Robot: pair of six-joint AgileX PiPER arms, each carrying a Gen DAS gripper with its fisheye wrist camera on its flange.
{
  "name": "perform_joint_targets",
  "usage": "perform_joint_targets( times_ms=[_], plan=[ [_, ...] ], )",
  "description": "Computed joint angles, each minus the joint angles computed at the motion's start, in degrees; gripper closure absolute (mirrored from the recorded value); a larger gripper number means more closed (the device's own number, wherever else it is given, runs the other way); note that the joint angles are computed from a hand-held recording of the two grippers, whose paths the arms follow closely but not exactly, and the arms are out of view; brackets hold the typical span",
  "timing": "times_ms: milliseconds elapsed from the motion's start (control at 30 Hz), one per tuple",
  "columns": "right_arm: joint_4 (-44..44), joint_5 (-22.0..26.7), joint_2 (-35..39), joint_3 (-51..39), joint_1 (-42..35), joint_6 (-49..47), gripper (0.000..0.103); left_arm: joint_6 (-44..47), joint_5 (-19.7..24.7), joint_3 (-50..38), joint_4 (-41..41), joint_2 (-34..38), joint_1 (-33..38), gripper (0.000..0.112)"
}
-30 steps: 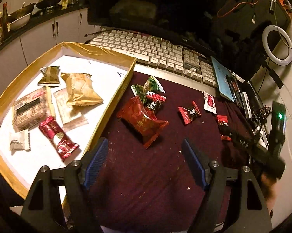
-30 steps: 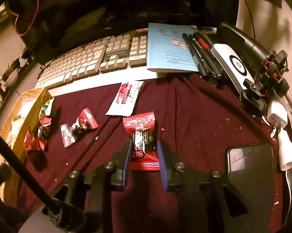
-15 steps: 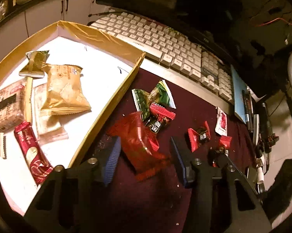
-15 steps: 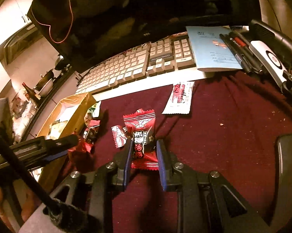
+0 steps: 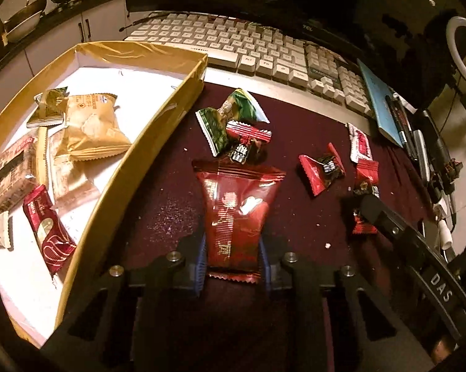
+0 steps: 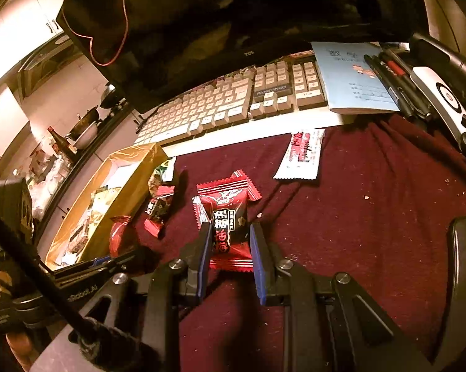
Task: Organize snacks
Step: 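Lift the red candy and red bag over the tray with both grippers, then open both grippers to drop the candy and bag into the tray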
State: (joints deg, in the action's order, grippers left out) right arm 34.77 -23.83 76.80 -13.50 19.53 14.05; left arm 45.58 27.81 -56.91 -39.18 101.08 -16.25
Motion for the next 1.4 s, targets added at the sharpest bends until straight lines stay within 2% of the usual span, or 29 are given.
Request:
perform_joint_targets(
  times_ms=[167, 333, 433, 600, 667, 800, 900, 1100, 1267, 1400],
  plan=[
    [1.7, -3.1, -1.2, 1.2, 2.8, -2.1, 0.08, 13.3, 3.0, 4.8, -11.2, -5.6, 3.9, 0.084],
    [6.1, -5.1, -1.3, 0.8, 6.6, -8.0, 0.08, 16.7, 13.3, 5.5, -13.2, -10.6, 11.5, 0.084],
    [5.3, -5.4, -1.5, 0.5, 7.4, -8.2, 0.08, 19.7, 19.4, 5.0, -13.9, -12.9, 17.8, 0.084],
    [-2.8, -4.0, -2.2, -1.0, 8.6, 0.4, 0.08, 20.1, 25.0, 2.0, -11.8, -13.1, 26.9, 0.084],
    [-4.5, -3.3, -2.0, -3.1, 10.2, 1.1, 0.08, 19.8, 25.1, 0.9, -11.5, -12.5, 28.9, 0.084],
    [-4.1, -0.9, 1.3, -10.2, 14.0, -3.6, 0.08, 18.6, 24.0, -1.7, -9.0, -10.4, 30.7, 0.084],
    [-14.2, 1.0, 5.5, -15.1, 13.3, 3.3, 0.08, 17.4, 23.5, -3.9, -6.0, -8.3, 31.1, 0.084],
    [-26.8, 8.8, 16.5, -29.1, 12.2, 11.2, 0.08, 13.9, 21.0, -6.4, -0.8, -3.4, 30.2, 0.084],
    [-23.6, 13.4, 23.9, -38.1, 13.1, 5.6, 0.08, 10.2, 18.8, -8.2, 3.0, -0.2, 28.8, 0.084],
    [-21.0, 14.5, 26.1, -39.9, 13.8, 2.0, 0.08, 8.6, 15.2, -7.9, 5.2, 0.5, 27.5, 0.084]
  ],
)
